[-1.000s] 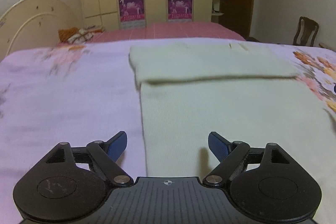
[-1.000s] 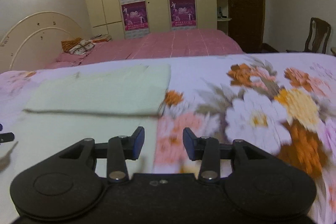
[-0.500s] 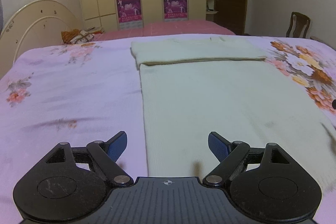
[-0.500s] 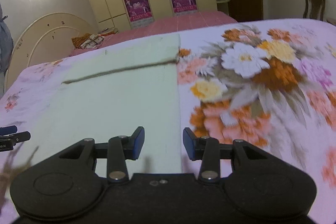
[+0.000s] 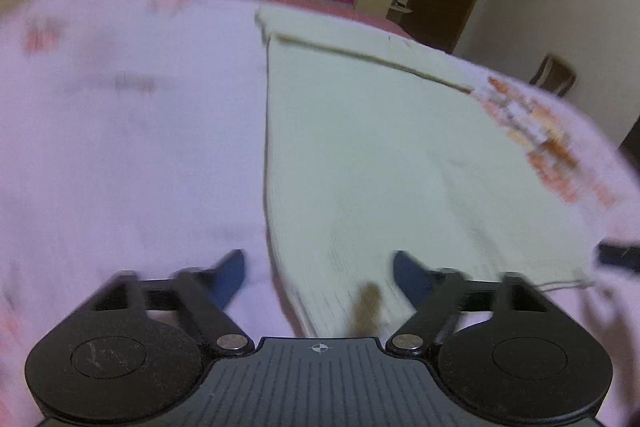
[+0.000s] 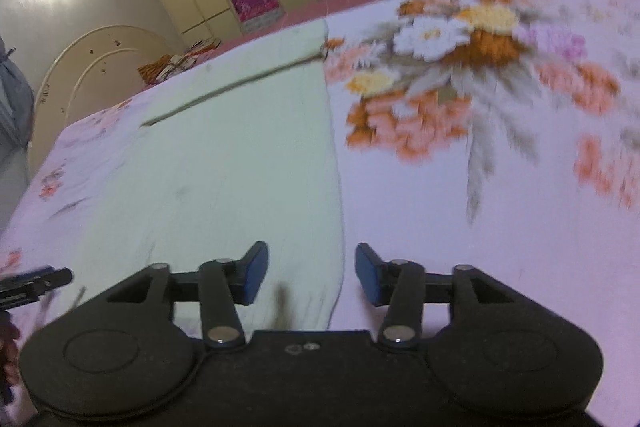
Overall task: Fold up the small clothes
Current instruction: 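Grasp the ribbed hem with both tools and lift it toward the collar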
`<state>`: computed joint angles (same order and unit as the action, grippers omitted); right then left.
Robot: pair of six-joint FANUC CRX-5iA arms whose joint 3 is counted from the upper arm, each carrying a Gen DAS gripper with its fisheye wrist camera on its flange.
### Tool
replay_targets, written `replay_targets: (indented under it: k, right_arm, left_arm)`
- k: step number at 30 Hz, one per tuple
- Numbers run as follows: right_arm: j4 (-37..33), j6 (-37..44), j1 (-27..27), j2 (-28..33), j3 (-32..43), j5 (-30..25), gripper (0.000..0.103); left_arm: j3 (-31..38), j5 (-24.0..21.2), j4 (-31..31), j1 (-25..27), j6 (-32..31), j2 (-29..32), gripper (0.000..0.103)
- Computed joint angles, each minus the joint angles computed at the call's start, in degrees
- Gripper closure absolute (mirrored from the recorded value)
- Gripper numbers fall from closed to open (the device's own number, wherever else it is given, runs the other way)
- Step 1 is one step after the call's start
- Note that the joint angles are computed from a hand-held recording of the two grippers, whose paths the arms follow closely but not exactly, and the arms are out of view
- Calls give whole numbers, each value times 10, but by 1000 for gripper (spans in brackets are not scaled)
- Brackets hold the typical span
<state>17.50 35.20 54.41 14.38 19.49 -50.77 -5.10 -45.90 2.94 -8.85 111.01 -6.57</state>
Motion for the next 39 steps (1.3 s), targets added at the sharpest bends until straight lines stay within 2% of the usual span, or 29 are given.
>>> replay_targets:
  k: [3,6,7,9,10,11,14,17,22,23,24,25,26,28,30,31,32,35,37,39]
  right_arm:
    - [-45,-11,-6,-17,-17,15,50]
    - [-72,-38,-13,-21,-27,26,49]
    - [-91,-43,-18,-24,-33,40,49]
    - [-112,-55,-26,-29,-45,71,49]
    - [-124,-53,-30,-29,-46,81,49]
    - [-146,-46,-36,-27,-44,92,49]
    - [-185,-29,-50,-18,-36,114,52]
    - [-230,0,-64,-10,-19,116,61]
    - [-326,96,-91,10,25,84,73]
    - [-336,111,-93,12,33,75,75]
    - [-341,122,-94,15,40,67,78]
    - [-355,137,-96,19,49,57,91]
    - [-356,147,-95,21,55,50,97]
    - [-348,170,-86,5,38,83,97]
    - [-355,187,-81,-22,8,139,97]
    - [-336,175,-76,-28,-1,150,97]
    - [-310,157,-72,-29,-6,144,97]
    - [-291,131,-71,-4,26,65,97]
    - [-286,117,-65,-17,5,91,97]
    - [-263,97,-57,-27,-7,115,97]
  left_arm:
    - [-67,45,100,27,-42,-26,45]
    - [-128,81,238,48,-122,-36,45]
    - [-136,85,261,49,-135,-34,45]
    - [-144,95,279,46,-153,-30,48]
    - [-145,97,280,45,-155,-28,54]
    - [-147,98,285,46,-158,-26,57]
    - [-173,123,349,50,-192,-23,63]
    - [-197,139,408,53,-232,-23,67]
    - [-218,160,492,45,-302,-14,67]
    - [-220,163,503,44,-311,-12,72]
    - [-212,158,484,47,-297,-9,99]
    - [-206,156,469,48,-286,-8,99]
    - [-216,175,483,43,-303,-16,99]
    - [-239,218,525,28,-348,-38,99]
    - [-226,207,469,38,-314,-42,99]
    - [-206,176,412,51,-272,-33,99]
    - [-195,156,386,57,-248,-25,99]
    - [-214,179,425,48,-265,-29,99]
    - [-234,209,483,37,-297,-37,99]
    - [-235,222,500,34,-304,-40,99]
